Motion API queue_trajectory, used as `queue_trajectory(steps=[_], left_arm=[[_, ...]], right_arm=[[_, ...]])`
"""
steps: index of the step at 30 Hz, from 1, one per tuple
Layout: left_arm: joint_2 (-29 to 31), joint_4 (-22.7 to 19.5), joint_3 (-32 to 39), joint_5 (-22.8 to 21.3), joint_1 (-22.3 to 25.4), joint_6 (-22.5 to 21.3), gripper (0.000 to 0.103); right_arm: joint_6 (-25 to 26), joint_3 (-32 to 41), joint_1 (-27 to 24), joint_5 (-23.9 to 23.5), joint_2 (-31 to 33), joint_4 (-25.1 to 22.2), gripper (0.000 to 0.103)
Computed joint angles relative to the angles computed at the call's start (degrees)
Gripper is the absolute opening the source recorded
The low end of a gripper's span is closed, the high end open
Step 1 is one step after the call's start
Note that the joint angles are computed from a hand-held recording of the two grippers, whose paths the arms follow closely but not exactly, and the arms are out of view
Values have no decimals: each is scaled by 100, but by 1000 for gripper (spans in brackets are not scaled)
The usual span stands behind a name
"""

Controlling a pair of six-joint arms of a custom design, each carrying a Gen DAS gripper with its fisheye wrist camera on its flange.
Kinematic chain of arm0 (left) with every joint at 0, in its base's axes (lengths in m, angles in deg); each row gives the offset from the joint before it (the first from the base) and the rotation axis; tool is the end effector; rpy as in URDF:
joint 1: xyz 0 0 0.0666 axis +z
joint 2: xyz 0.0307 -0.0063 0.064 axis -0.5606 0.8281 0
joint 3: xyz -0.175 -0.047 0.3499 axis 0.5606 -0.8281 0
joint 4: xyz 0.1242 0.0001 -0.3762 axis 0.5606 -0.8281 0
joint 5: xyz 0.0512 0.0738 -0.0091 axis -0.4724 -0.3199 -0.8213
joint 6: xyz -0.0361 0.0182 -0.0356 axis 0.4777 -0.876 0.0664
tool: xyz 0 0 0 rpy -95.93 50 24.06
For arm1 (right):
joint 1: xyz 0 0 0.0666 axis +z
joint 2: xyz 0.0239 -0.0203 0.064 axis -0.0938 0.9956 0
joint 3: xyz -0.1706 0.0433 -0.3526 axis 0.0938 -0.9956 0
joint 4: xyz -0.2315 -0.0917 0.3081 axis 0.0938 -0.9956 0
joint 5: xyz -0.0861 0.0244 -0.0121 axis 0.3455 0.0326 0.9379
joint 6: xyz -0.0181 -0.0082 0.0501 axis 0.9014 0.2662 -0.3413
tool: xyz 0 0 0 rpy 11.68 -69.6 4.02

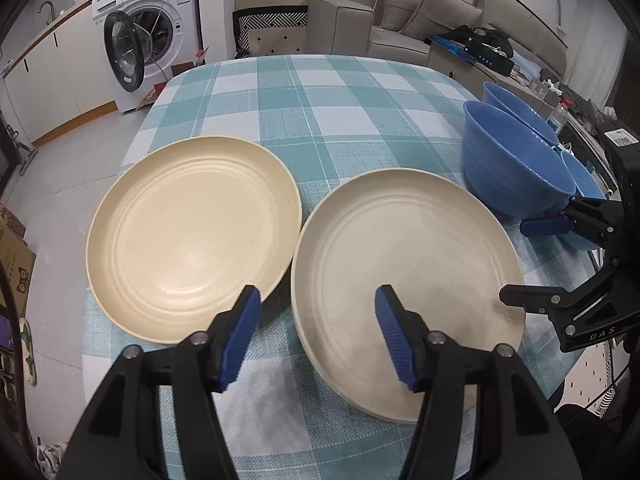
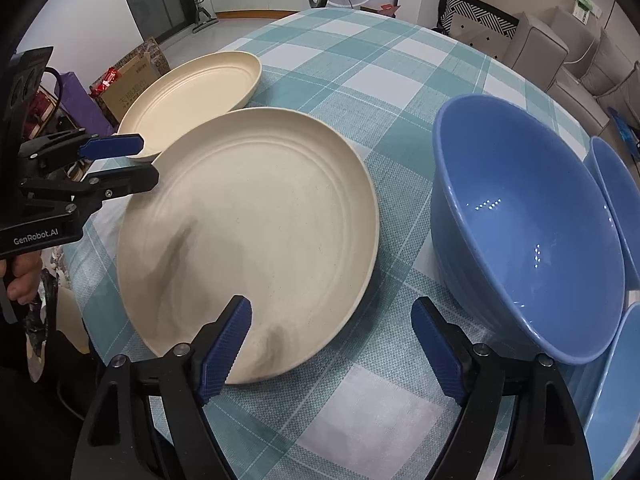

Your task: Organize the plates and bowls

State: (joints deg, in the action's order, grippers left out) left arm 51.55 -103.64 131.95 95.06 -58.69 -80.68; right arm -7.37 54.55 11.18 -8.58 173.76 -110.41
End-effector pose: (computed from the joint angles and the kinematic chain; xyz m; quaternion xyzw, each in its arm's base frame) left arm 0.5742 -0.2712 0.4287 0.2812 0.9144 -0.1408 0.2548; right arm 0.5482 0.1612 0.4544 -0.0803 0.9813 0.0201 0.1738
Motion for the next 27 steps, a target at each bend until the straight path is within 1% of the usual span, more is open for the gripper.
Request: queue_trajectory(steps=[2,3,6,7,9,10,12,14,16,24,27], left_arm=[[-11,18,0,0,1,9,70],[-23,36,-8,-17,-2,6,77],[-68,106,-44,13,3,-12,79],[-76,117,-46,14,7,-4,82],[-106,171,-74,-2,15,8,86],[-117,187,-82,0,18,15,91],[-159,254,-127,17,31,30,99],[-197,316,-167,27,40,40,100],[-222,353,-191,53,54,58,103],[-331,518,-321,70,110,122,103],[-353,550,-344,82,137,132,103]], right_arm=[[22,-38,8,65,-43,0,85],[30,-58,9,91,-67,7,86],[26,-124,-4,44,-148,55,89],[22,-149,-1,75,-185,94,89],[-1,-111,-16,-6,-196,97,89],[-12,-110,-22,-54,-219,124,90],[-8,-66,-19,-114,-219,112,91],[0,-31,-6,-160,-223,119,92],[26,14,19,-194,-221,112,93],[84,187,79,-338,-216,171,98],[99,256,90,-373,-216,204,98]])
